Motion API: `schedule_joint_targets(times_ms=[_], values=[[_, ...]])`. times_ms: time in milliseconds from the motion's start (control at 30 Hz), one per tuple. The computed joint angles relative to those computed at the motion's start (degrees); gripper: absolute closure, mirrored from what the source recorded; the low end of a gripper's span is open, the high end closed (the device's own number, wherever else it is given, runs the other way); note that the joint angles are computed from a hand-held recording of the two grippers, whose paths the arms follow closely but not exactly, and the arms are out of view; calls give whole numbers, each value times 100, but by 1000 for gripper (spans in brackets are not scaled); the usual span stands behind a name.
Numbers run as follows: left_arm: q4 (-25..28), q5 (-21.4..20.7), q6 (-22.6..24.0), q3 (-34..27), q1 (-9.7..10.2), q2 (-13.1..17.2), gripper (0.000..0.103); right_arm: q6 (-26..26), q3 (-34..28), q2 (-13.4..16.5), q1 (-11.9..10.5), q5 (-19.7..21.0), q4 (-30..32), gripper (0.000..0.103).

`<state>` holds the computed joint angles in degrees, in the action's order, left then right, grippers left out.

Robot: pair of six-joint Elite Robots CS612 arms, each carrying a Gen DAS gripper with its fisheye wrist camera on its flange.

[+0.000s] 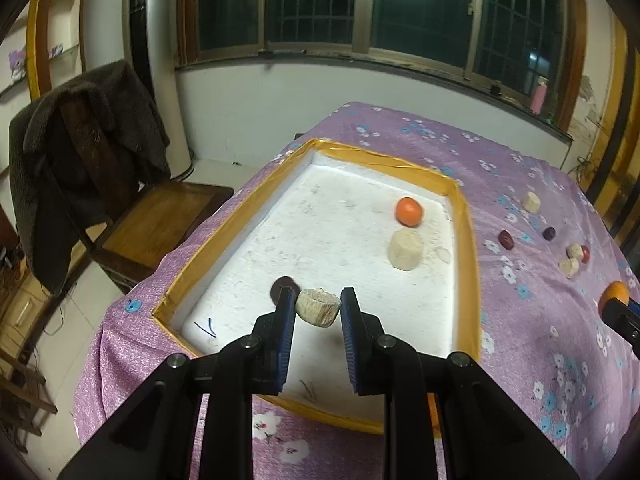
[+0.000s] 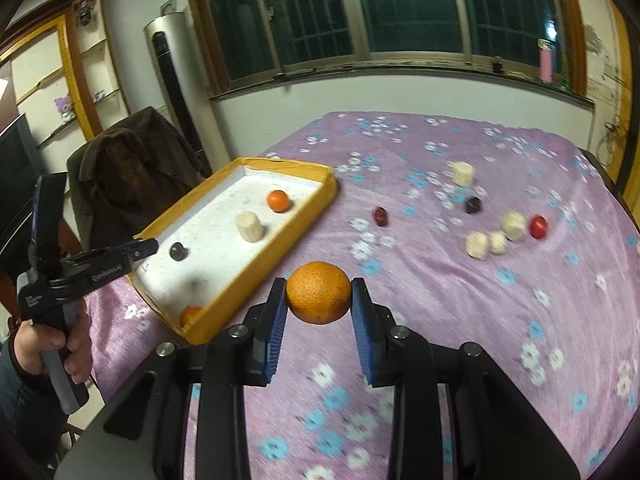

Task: Organize fruits
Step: 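Carry the cube to the tray with the left tool while the right tool carries the orange, then open the left tool to drop the cube in the tray while the right tool releases the orange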

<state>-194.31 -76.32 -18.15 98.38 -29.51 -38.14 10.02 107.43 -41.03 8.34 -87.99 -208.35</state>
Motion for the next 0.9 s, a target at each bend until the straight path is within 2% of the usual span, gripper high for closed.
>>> schedule_joint_targets(times_ms=[267, 400, 567, 900], values=[[140, -128, 122, -224, 67, 105, 81, -260, -821, 245, 165, 150, 684, 70], [317, -165, 165, -430, 114, 185, 81, -212, -1395, 450, 177, 241, 1314, 70], [611, -157, 135, -744, 191, 297, 81, -229, -2049, 724, 190, 165, 2048, 70], [1170, 33, 78, -1215, 227, 469, 81, -318, -2723, 1027, 204, 56, 2802, 69]])
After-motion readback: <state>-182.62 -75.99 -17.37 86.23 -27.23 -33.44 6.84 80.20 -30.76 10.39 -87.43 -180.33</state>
